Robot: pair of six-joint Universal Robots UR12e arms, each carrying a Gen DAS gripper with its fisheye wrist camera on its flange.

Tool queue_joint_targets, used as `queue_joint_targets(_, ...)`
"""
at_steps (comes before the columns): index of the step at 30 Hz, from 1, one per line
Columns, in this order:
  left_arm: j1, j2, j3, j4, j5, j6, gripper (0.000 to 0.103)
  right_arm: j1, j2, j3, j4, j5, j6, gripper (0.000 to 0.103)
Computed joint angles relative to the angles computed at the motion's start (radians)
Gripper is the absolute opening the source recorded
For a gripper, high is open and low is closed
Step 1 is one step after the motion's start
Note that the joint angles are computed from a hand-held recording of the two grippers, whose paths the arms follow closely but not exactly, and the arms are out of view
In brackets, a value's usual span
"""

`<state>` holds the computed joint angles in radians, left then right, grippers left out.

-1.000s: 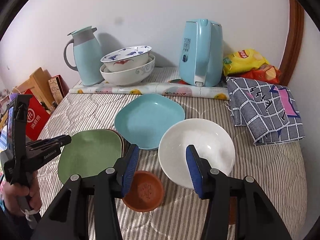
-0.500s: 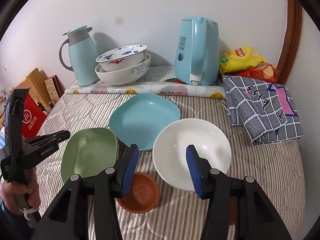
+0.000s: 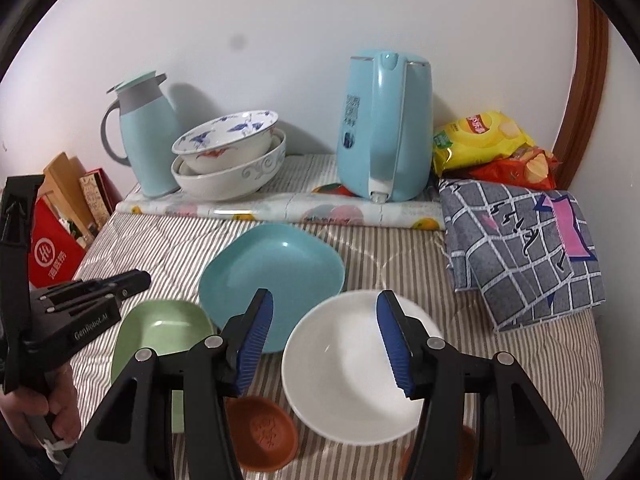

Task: Organize plates and bowls
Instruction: 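Grasp the rim of the teal square plate with the left gripper, then lift the teal plate and carry it over the green plate with the left gripper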

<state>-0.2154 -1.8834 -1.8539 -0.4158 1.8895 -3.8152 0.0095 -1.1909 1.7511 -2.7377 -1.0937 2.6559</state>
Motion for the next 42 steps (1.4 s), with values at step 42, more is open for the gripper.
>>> queue_joint_targets(42,0.083,-0.130,0.128,-0.103,-0.172,0.062,0.016,0.084,0.181,-0.237,0.205,-0.151,-0.059,0.054)
